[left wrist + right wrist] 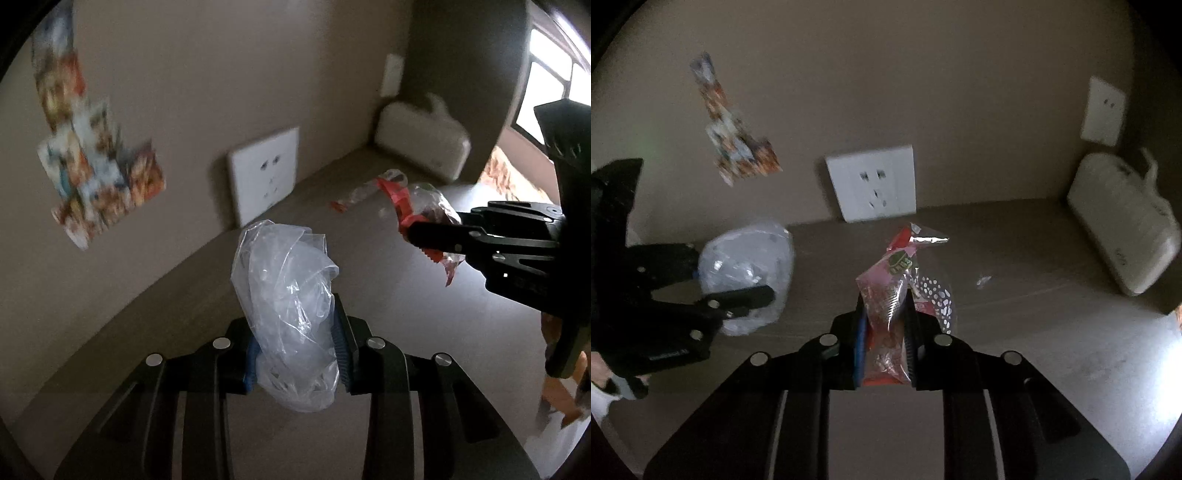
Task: Collect trash
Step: 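Grasp clear plastic bag with left tool while right tool grasps red snack bag, then carry the clear bag and red snack bag over the white bin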
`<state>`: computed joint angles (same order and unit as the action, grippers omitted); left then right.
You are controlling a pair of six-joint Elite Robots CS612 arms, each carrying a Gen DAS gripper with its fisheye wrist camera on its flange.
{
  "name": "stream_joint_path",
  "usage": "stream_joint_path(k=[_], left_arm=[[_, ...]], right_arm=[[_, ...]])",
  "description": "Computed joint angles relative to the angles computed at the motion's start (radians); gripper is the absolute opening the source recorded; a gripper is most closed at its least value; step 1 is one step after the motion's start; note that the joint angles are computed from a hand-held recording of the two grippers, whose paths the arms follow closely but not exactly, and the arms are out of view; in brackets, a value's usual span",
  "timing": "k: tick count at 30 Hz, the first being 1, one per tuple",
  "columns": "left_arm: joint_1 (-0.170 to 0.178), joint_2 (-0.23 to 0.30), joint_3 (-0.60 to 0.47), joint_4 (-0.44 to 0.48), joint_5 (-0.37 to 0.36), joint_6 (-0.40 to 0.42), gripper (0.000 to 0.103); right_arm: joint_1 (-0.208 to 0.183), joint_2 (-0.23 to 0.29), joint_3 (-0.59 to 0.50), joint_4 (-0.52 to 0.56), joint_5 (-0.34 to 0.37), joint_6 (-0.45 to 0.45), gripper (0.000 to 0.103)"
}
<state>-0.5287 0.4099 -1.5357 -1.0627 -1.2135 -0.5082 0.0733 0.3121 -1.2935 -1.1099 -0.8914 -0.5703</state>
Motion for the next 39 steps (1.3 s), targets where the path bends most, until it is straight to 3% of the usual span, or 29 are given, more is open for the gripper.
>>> stream_joint_path(k=[9, 15, 25, 32, 39], left_arm=[[-0.076, -0.051, 0.045, -0.085, 0.042, 0.085, 0.032], [-0.134, -0.074, 0.121, -0.179, -0.028, 0.157, 0.032], [-0.215, -0.107, 0.271, -0.255, -0.184, 0.275, 0.033], [-0.248, -0.123, 0.362, -0.277, -0.259, 0.336, 0.033], [-0.262, -0.118, 0.446, -0.282, -0.326, 0.363, 0.033]], right_arm=[[-0.089, 0.007, -0.13, 0.042, 0.076, 0.068, 0.018], [-0.172, 0.032, -0.244, 0.108, 0.065, 0.109, 0.018], [-0.299, 0.095, -0.376, 0.225, -0.042, 0.189, 0.018], [-0.364, 0.134, -0.415, 0.281, -0.077, 0.209, 0.018], [-0.398, 0.185, -0.425, 0.324, -0.107, 0.209, 0.018]])
